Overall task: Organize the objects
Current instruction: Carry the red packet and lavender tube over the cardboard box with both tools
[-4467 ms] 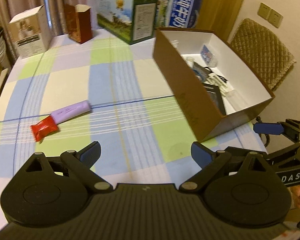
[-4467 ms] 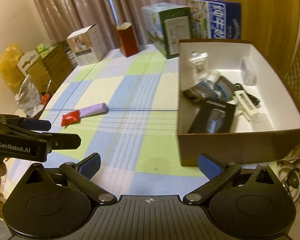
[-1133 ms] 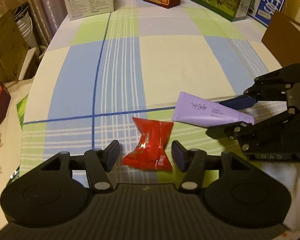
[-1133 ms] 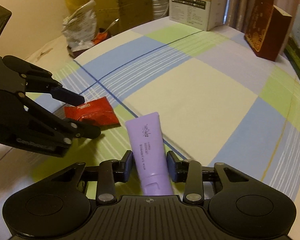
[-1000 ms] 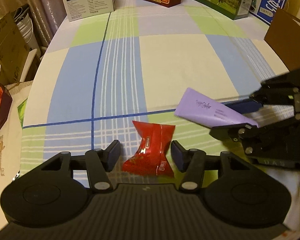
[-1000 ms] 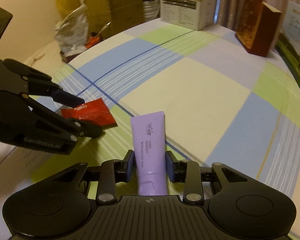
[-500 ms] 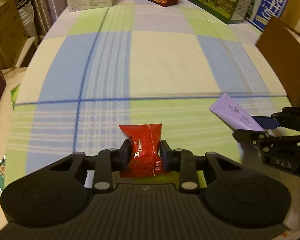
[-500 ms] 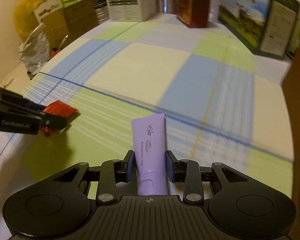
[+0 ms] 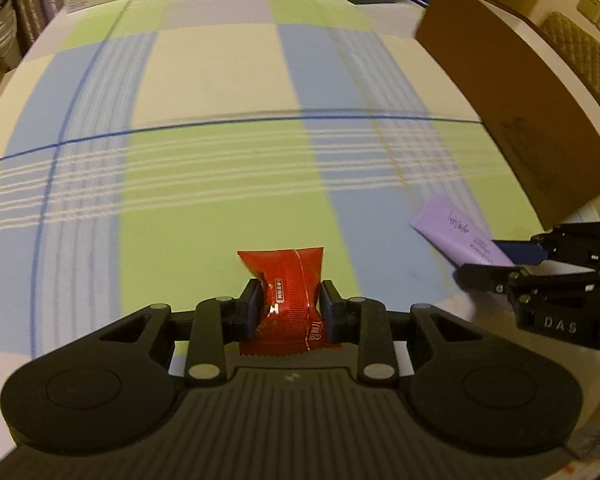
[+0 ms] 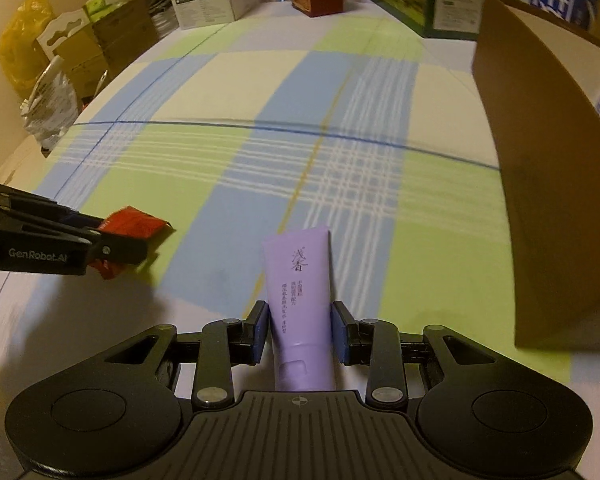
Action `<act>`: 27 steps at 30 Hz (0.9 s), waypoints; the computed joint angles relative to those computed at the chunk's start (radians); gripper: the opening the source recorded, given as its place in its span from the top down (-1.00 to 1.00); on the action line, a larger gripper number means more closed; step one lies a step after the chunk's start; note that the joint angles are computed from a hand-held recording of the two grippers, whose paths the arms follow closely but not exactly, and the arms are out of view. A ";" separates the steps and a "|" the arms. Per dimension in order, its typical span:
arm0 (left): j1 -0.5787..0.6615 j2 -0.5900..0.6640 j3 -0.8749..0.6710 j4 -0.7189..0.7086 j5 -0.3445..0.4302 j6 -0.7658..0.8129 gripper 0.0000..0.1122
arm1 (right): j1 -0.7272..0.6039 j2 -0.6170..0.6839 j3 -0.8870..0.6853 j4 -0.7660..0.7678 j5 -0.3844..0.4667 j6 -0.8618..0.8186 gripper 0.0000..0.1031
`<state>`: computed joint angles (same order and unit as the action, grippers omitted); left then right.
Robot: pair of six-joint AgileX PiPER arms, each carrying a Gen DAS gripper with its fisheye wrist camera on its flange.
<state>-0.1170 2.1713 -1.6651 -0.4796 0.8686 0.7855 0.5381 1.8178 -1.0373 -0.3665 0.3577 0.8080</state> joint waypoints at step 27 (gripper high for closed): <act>-0.123 -0.111 0.150 0.121 -0.109 -0.176 0.54 | 0.001 -0.085 0.137 -0.210 -0.103 0.163 0.39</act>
